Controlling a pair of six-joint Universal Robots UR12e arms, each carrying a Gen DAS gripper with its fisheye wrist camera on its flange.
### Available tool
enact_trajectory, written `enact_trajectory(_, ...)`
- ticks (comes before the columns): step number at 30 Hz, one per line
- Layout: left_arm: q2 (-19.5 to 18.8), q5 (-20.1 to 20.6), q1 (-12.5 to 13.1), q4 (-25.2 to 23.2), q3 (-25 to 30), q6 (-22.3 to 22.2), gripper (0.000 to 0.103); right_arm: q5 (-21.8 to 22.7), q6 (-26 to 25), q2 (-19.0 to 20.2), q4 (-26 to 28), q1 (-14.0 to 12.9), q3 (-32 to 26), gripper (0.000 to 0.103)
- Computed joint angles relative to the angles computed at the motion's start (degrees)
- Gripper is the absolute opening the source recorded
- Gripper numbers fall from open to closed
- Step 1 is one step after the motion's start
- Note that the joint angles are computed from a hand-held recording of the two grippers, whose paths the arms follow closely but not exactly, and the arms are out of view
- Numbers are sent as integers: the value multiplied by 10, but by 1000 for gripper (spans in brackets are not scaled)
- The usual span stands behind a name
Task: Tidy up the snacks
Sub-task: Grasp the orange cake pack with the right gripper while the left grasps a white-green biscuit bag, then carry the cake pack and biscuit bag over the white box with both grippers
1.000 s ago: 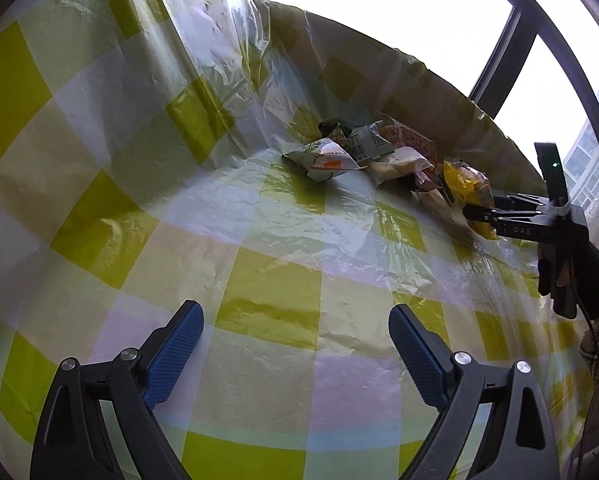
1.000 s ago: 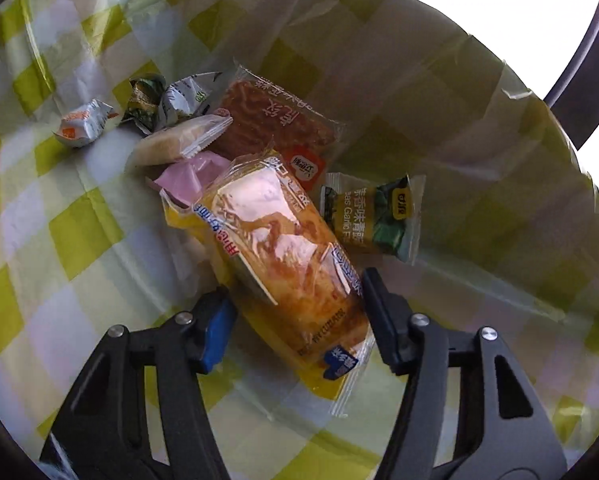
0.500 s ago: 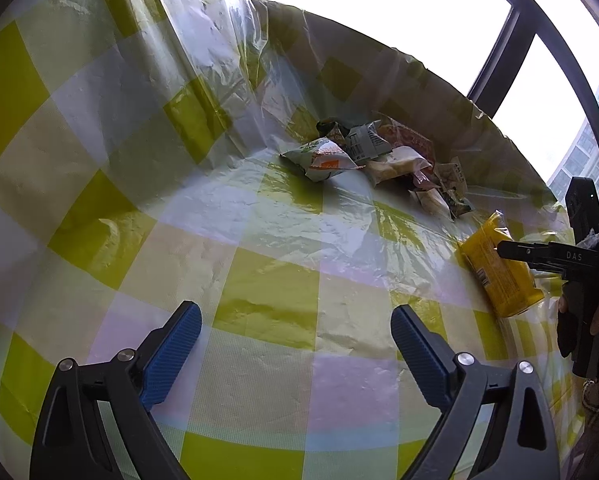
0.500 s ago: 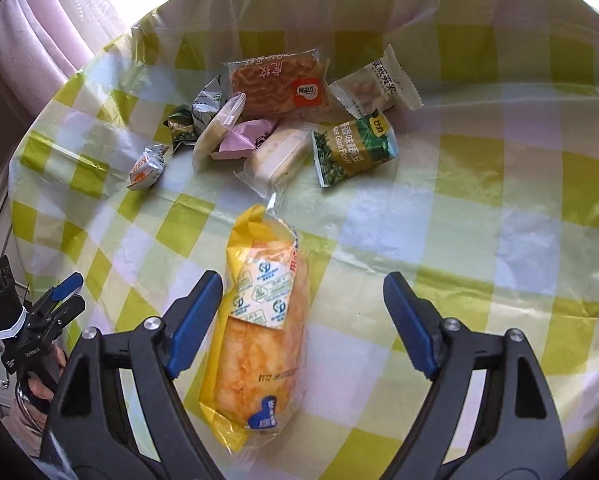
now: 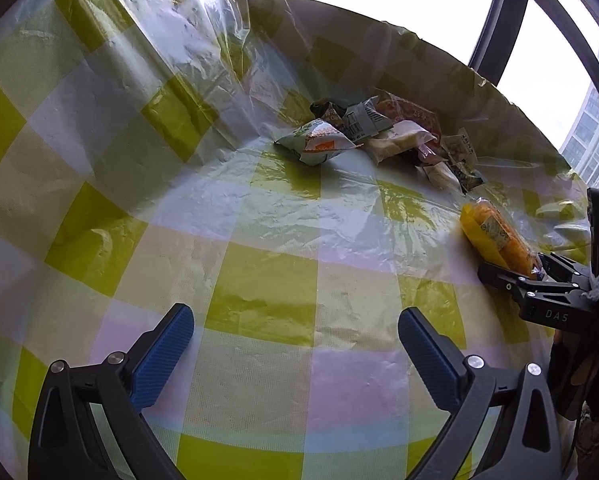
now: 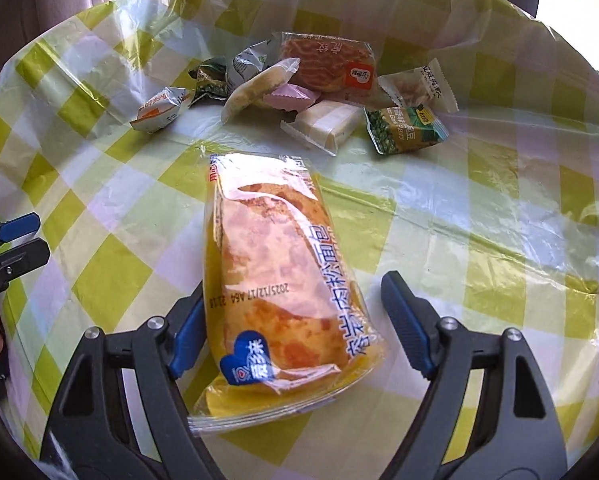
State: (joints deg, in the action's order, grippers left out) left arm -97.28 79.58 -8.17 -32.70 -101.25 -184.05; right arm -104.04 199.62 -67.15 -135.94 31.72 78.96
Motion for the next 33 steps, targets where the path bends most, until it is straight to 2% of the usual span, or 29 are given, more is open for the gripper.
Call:
enact_trajectory(1, -5, 7, -4, -15, 10, 9, 103, 5, -4, 1, -4, -2, 0, 84)
enact_trajectory(4, -27, -8, -5, -51, 46, 12, 103, 8, -10, 6, -13, -1, -4, 84)
enact_trajectory(6, -48, -35, -3, -63, 74, -11, 103, 0, -17, 6, -24, 2, -2, 62)
enact_trajectory(8, -71, -49, -1, -64, 103, -67, 103, -1, -27, 7, -27, 4, -2, 55)
enact_trajectory(11, -101, -86, 7, -32, 132, -202, 103, -13, -35, 9, -22, 7, -7, 54)
enact_trajectory(13, -120, -54, 1, -20, 155, -271, 103, -15, -36, 10, -21, 7, -8, 54)
enact_trajectory(14, -132, -27, -4, -25, 173, -285, 103, -15, -37, 10, -21, 7, -8, 54)
enact_trajectory(16, -152, 41, -19, -53, 207, -268, 103, -11, -35, 9, -22, 6, -6, 54)
enact_trajectory(18, -166, 98, -34, -85, 233, -221, 103, -9, -34, 8, -22, 5, -6, 54)
enact_trajectory(19, -169, 113, -39, -87, 236, -190, 101, -9, -34, 8, -23, 5, -5, 54)
enact_trajectory(20, -168, 129, -44, -71, 229, -156, 80, -7, -34, 8, -23, 5, -5, 55)
enact_trajectory(21, -164, 132, -46, -49, 217, -120, 53, -6, -33, 8, -23, 5, -5, 55)
enact_trajectory(22, -156, 112, -43, -34, 203, -99, 48, -7, -33, 8, -23, 5, -5, 55)
enact_trajectory(23, -144, 70, -36, -17, 184, -97, 44, -7, -32, 7, -23, 5, -5, 55)
enact_trajectory(28, -64, -4, -18, 8, 81, -68, 43, -6, -33, 8, -23, 5, -5, 55)
enact_trajectory(33, 1, -7, -7, 56, -9, -42, 43, -4, -32, 7, -23, 4, -5, 55)
